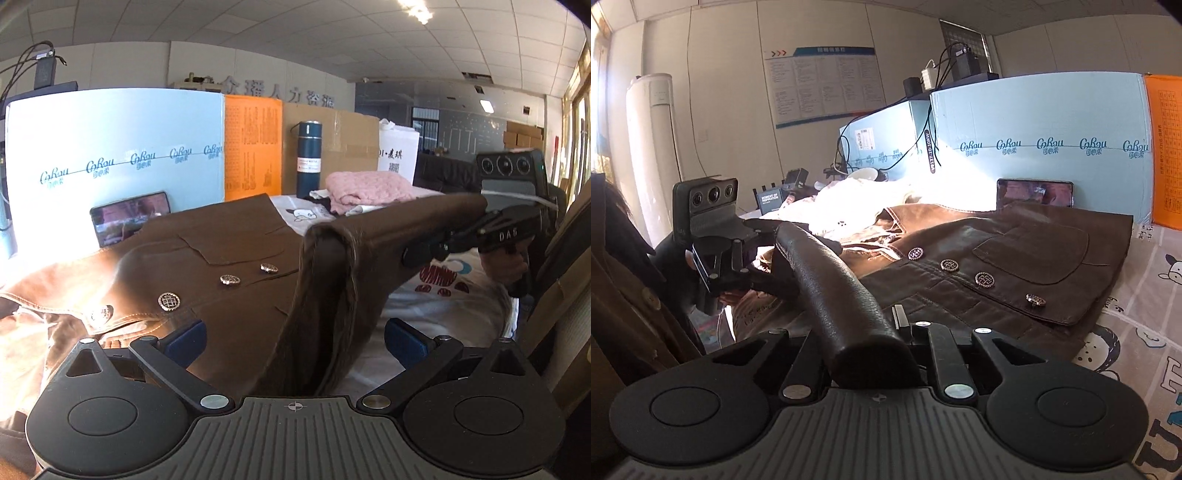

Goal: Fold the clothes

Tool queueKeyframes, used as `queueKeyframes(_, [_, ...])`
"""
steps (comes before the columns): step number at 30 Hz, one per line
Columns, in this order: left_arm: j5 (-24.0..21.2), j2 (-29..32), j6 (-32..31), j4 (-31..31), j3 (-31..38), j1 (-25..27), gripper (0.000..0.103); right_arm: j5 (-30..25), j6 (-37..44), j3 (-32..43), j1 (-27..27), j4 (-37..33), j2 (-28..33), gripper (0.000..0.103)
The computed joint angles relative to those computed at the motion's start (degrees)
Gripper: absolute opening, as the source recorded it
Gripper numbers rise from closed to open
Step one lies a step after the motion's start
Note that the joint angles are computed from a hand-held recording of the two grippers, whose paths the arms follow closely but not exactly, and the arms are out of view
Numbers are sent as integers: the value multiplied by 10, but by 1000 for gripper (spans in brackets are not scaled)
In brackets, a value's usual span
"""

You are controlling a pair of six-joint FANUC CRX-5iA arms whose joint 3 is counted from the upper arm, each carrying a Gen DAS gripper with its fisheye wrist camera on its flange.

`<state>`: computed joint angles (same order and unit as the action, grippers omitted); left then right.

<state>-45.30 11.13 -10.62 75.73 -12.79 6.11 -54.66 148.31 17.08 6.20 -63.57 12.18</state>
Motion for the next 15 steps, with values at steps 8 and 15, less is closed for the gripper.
queueKeyframes(8, [198,-43,35,-176,-16,7,103,42,34,-3,-10,-55,-5,9])
queueKeyframes(15, [203,-43,46,-180,-5,48,40,80,55,-17,-21,-104,-12,9])
